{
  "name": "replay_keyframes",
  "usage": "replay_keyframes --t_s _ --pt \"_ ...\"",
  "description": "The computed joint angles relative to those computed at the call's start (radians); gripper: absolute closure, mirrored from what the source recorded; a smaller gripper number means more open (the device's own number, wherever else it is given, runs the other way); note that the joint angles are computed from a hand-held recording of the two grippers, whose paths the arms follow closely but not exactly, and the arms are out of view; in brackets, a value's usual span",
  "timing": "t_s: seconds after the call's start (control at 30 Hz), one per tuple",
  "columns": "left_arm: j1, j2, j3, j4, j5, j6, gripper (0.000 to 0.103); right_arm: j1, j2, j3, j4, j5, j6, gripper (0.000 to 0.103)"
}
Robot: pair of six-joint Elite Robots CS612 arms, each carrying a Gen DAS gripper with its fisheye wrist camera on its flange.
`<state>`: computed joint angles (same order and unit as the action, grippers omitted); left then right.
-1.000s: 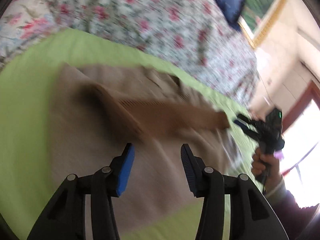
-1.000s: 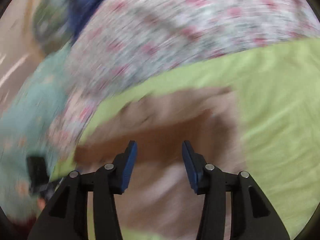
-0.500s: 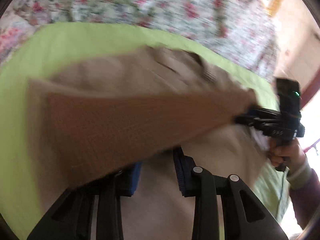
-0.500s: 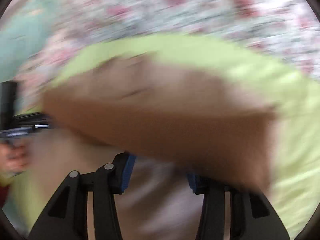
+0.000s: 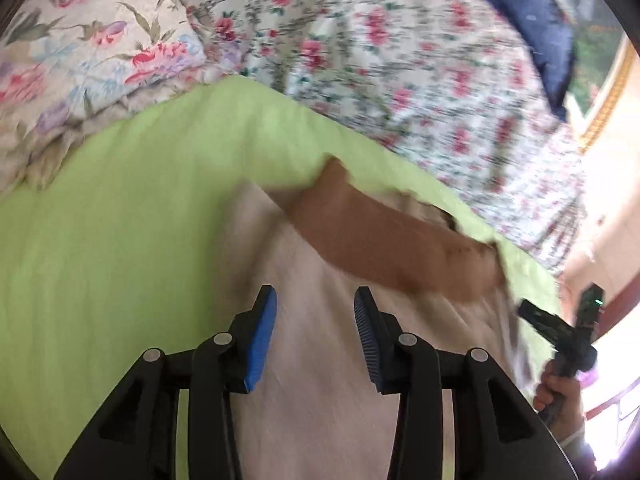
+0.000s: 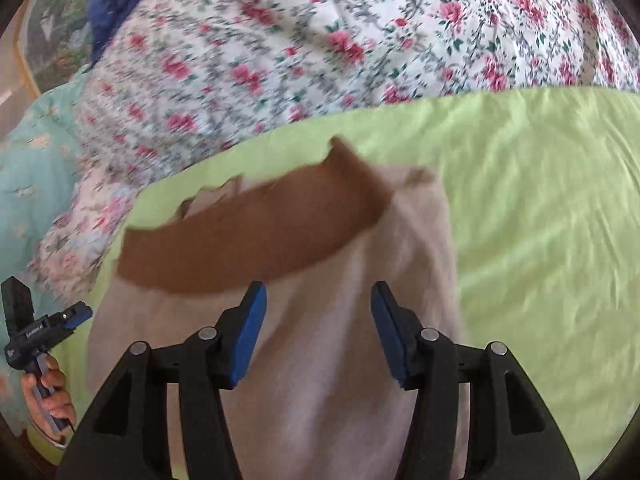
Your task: Fold small clothes
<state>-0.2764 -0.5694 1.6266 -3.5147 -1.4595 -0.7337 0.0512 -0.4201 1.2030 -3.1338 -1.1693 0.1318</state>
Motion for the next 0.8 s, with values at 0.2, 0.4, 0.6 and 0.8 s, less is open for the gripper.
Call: replay_keyframes --t_s 0.2,0.4,0.6,0.8 --pt "-0.076 -0.007 0.099 -0.169 -0.048 -0.062 0.051 0.007 -0.046 0.165 -0.095 0.072 0.022 0.041" --pt "-0.127 0.013 0.144 -0.229 -0.094 -0.158 0.044 0.012 -0.079 0.278 -0.174 0.085 0.046 0.040" --pt "-0.149 0.030 0.172 -0.277 -0.079 -0.249 0.038 0.009 -0.113 0.382 -0.258 0.092 0.087 0.036" --pt "-0.140 0.040 0.158 -0.258 -0.032 -0.316 0.029 0.010 -0.131 0.422 -0.249 0.091 0.072 0.035"
